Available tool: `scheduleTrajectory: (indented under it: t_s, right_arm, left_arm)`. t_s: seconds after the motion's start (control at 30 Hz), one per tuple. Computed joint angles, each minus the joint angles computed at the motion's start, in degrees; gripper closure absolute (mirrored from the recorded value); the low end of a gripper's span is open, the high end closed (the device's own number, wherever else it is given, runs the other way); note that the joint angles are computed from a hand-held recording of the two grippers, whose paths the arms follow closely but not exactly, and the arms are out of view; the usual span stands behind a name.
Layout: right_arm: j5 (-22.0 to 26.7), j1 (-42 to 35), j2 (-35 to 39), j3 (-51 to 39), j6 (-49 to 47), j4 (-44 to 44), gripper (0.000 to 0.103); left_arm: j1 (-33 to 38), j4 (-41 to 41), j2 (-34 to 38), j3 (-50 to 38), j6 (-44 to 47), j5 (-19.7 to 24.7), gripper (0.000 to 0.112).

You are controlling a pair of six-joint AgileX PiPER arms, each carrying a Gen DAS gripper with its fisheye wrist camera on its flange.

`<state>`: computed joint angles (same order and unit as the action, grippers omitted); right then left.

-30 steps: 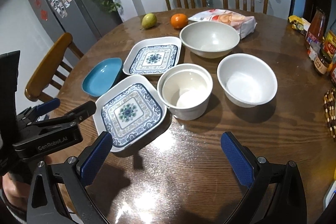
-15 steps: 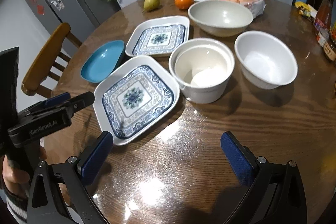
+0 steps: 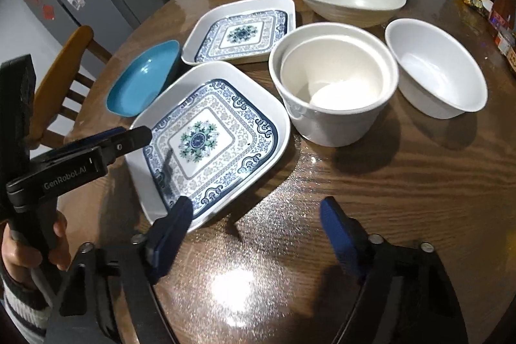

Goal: Organize plates and bowls
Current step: 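Close the left gripper on the patterned plate's rim and lift it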

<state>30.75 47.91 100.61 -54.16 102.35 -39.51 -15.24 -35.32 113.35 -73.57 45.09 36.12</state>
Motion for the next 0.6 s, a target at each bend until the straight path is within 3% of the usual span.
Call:
scheduleTrajectory:
  t_s: [0.13,0.27,0.4,0.6]
  right_arm:
    - [-0.8,-1.4,2.2,-1.2,-2.0,1.8,0.037]
    - [-0.7,-1.8,2.7,-1.9,-2.7,1.4,0.049]
    - [-0.6,-2.3,3.6,-2.9,-5.1,1.8,0.073]
    - [0.4,-2.6,3.8,-3.7,-8.8,3.7,0.078]
  left_arm:
    - [-0.2,0.9,2.4,-2.4,-0.5,1.1,0.077]
    - [-0.3,1.1,2.8,-2.6,-0.3,0.3,0.082]
    - [0.0,1.2,3.0,-2.9,-0.3,0.2,0.095]
    - [0.2,2.5,-0.1,1.9,-0.7,-1.7,0.098]
